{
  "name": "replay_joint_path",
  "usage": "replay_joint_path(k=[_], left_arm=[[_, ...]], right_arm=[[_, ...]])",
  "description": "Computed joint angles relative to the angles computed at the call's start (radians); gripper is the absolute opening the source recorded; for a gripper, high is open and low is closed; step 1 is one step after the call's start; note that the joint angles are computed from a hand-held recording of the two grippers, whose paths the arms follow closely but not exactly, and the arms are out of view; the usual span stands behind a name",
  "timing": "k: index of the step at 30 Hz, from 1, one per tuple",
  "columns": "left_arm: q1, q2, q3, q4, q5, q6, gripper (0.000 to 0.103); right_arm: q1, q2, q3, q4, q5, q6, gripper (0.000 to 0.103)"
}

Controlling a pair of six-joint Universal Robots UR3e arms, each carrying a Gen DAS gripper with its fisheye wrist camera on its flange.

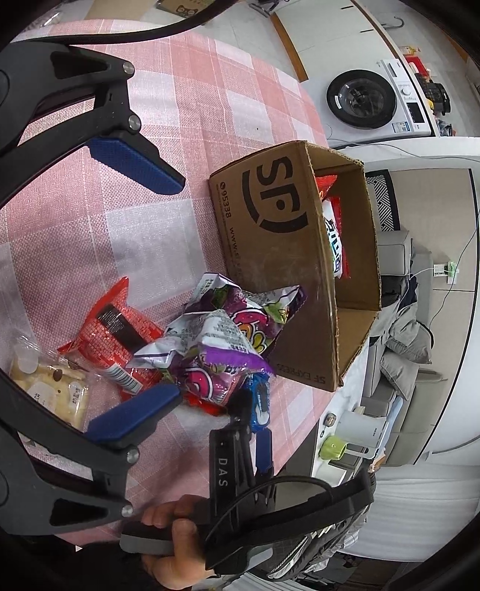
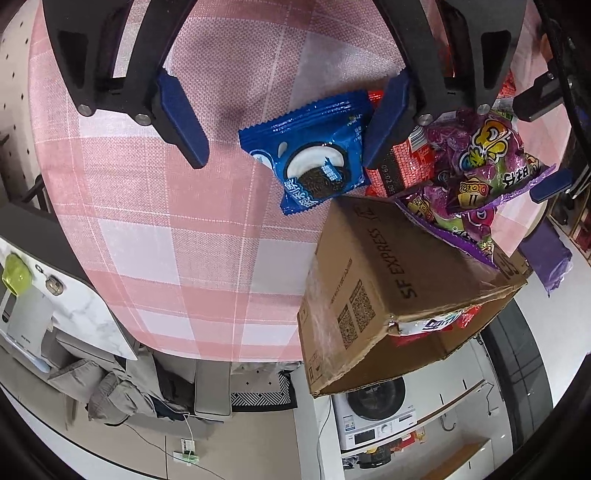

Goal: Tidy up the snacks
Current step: 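Grasp the blue Oreo pack with the right gripper while the left grasps the purple candy bag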

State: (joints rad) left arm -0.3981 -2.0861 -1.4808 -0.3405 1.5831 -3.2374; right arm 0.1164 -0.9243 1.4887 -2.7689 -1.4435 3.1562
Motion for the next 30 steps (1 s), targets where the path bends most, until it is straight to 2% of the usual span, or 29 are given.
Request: replay_joint_path(k=[9,20,24,27,30], left_arm=[[0.0,-0.001,-0.001,0.006,-0.001,-0.001,0.102],[0.001,0.017,-0.026,0.029,-0.011,0.003,0.103],[0.004,0.032,-0.064,0.099,-0.036,0.018,0.102],[0.004,0.037,-0.089,0.156,-0.068,0.031,0.098],[0.01,0.029,-0.072,0.144,-0.115,0.033,0.093]], right_arm=[[-0.013,0.003,0.009,0.008,0.065,-0.042,0.048],[-0.028,-0.058,0.102,-0.066,0.081,-0.024,0.047],[-0.04,-0.096,0.137,-0.082,0.093,-0.018,0.047],[-0.05,-0.118,0.156,-0.088,0.111,-0.016,0.047],[-0.048,-0.129,0.164,-0.093,0.112,-0.018,0.047]])
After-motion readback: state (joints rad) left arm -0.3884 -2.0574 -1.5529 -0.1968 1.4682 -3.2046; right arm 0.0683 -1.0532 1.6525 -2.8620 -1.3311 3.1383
